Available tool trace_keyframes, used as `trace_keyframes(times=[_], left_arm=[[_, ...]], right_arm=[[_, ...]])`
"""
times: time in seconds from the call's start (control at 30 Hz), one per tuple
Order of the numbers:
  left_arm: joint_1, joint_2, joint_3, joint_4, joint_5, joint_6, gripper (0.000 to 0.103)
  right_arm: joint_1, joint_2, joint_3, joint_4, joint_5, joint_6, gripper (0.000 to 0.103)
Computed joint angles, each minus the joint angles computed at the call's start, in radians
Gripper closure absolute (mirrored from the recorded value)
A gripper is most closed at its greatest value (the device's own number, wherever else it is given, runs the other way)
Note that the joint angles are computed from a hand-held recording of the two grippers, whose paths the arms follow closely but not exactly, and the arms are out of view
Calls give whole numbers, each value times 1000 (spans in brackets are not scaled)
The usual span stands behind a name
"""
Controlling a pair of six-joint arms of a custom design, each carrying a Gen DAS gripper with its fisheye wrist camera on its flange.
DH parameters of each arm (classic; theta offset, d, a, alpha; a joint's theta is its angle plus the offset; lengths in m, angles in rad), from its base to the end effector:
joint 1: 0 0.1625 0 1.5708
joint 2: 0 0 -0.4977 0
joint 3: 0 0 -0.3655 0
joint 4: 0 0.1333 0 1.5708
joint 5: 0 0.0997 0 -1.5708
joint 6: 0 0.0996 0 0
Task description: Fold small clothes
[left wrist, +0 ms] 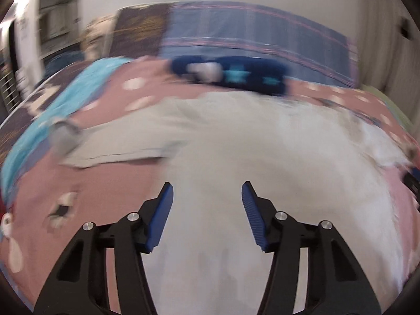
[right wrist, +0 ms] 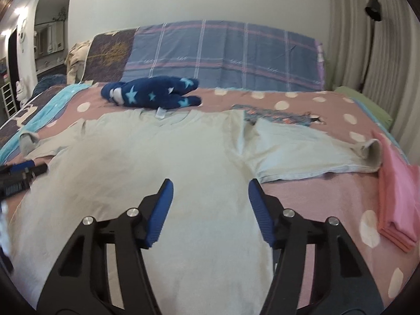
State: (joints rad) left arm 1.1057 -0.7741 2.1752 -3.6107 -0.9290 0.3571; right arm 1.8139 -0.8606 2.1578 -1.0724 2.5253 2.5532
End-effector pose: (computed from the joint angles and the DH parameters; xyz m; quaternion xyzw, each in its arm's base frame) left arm -0.0721 -0.5738 0.1456 0.2692 0.8655 -0.3137 0.2829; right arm 0.1605 -0.4312 0.0779 0.0186 -0.7510 0.4837 0.4490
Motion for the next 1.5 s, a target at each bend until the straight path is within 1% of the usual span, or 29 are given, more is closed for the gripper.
trace_keyframes(times=[0.07,0.13,0.17,0.2,0.23,0.3,0.4,0.47,0.5,0.53,0.57,0.6,0.63,0.67,0.7,0.73,0.8,0.87,0.9,0.93,1.0,1.1,1.13,1.17,1.2,1.27,1.33,1.43,1.5], left_arm=[[37,-8,-60,16,68,2,47],[87,-16,-144,55,134,-34,46],[114,-15,-199,79,173,-55,44],[128,-10,-234,84,201,-59,39],[149,13,-299,50,253,-25,37],[179,58,-417,17,308,62,34],[213,87,-543,146,318,78,33],[232,126,-645,254,370,62,33],[244,148,-702,315,401,36,46],[252,144,-717,375,390,-12,64],[264,125,-724,457,337,-97,103],[272,105,-715,497,289,-159,102],[273,87,-704,496,234,-203,103],[258,79,-682,461,206,-205,103],[241,76,-666,416,178,-165,103],[214,65,-631,364,127,-111,103],[162,44,-564,328,27,-62,103],[95,22,-476,291,-85,-14,103],[81,18,-456,291,-117,-9,103],[57,14,-426,296,-174,-1,103],[15,11,-366,300,-267,41,103],[-30,15,-298,325,-350,77,101],[-46,26,-272,331,-355,89,101],[-53,35,-253,335,-353,100,95],[-60,45,-234,338,-349,109,85],[-63,67,-202,304,-327,128,80],[-54,84,-186,265,-276,148,79],[-25,95,-170,175,-182,215,68],[-12,93,-153,138,-144,262,62]], right_arm=[[0,12,-14,-9,16,-34,43],[-6,19,-30,10,18,-39,42],[-9,23,-43,27,19,-35,42],[-12,27,-54,42,18,-31,41],[-15,31,-63,53,18,-27,41],[-21,45,-96,95,19,-14,40],[-23,58,-130,145,17,-1,39],[-21,65,-143,157,12,-4,35],[-20,67,-145,158,8,-3,35],[-19,67,-147,162,3,0,35],[-20,65,-145,164,-1,4,35],[-20,64,-143,163,-4,7,35],[-22,61,-141,162,-5,7,35],[-24,58,-138,158,-3,5,35],[-26,57,-138,156,0,2,35],[-30,55,-137,155,2,2,35],[-38,50,-140,164,10,15,35],[-44,44,-140,185,9,50,35],[-46,39,-133,187,2,66,35],[-46,37,-126,180,0,67,35],[-48,34,-108,149,7,49,34],[-57,26,-95,158,13,70,34],[-60,23,-91,165,13,81,34],[-64,18,-85,168,11,89,34],[-66,13,-79,170,8,92,34],[-67,4,-71,175,4,90,34],[-71,-4,-70,195,-10,92,34],[-77,-9,-91,265,-35,116,34],[-85,-11,-128,380,-93,171,34]])
